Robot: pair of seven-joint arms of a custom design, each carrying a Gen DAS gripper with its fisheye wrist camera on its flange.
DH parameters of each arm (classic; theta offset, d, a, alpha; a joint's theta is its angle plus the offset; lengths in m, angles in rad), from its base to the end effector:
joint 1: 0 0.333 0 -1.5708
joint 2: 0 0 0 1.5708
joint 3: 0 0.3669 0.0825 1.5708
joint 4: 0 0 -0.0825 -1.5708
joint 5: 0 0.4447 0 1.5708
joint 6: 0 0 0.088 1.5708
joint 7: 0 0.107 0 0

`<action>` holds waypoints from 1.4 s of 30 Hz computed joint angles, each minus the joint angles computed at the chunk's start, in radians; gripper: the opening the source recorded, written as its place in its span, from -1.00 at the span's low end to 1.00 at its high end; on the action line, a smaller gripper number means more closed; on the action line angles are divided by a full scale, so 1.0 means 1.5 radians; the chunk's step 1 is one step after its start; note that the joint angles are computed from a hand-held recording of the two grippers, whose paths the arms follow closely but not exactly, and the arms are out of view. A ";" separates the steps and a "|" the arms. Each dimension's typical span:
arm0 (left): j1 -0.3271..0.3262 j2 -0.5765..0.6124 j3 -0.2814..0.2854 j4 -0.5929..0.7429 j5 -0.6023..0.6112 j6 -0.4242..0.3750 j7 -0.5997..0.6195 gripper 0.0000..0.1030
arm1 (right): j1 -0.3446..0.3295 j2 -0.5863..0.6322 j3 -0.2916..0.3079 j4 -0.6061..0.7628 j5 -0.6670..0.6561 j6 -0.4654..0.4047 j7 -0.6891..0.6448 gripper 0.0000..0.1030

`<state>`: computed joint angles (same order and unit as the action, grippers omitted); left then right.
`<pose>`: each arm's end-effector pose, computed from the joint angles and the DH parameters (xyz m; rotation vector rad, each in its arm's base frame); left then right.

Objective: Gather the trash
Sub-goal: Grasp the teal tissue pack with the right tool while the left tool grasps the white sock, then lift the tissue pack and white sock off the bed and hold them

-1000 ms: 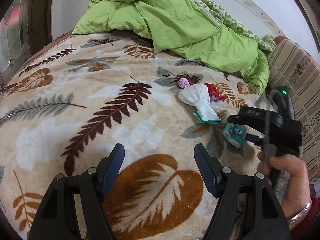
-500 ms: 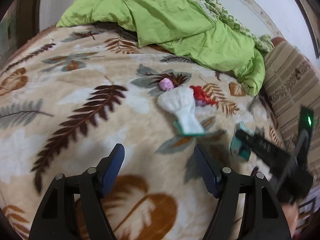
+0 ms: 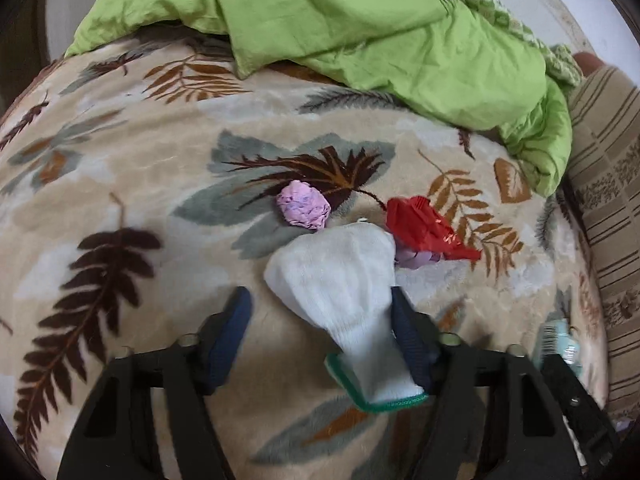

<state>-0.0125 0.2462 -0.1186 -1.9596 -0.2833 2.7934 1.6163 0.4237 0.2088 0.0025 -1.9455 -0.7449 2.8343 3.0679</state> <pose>0.7039 -0.0744 0.4304 -2.0389 1.8946 -0.8082 0.6244 0.3217 0.4594 -1.2945 2.0237 -0.4191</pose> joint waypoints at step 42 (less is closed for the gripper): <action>0.082 -0.508 -0.091 -0.531 0.056 0.235 0.057 -0.40 | -0.016 -0.215 0.131 -0.215 -0.249 0.065 0.108 -0.34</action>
<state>0.1099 -0.5153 -0.2559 -2.7567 -0.1998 3.1462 1.7021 0.3992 -0.1136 0.1990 -2.2680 -1.1187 2.9313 3.2292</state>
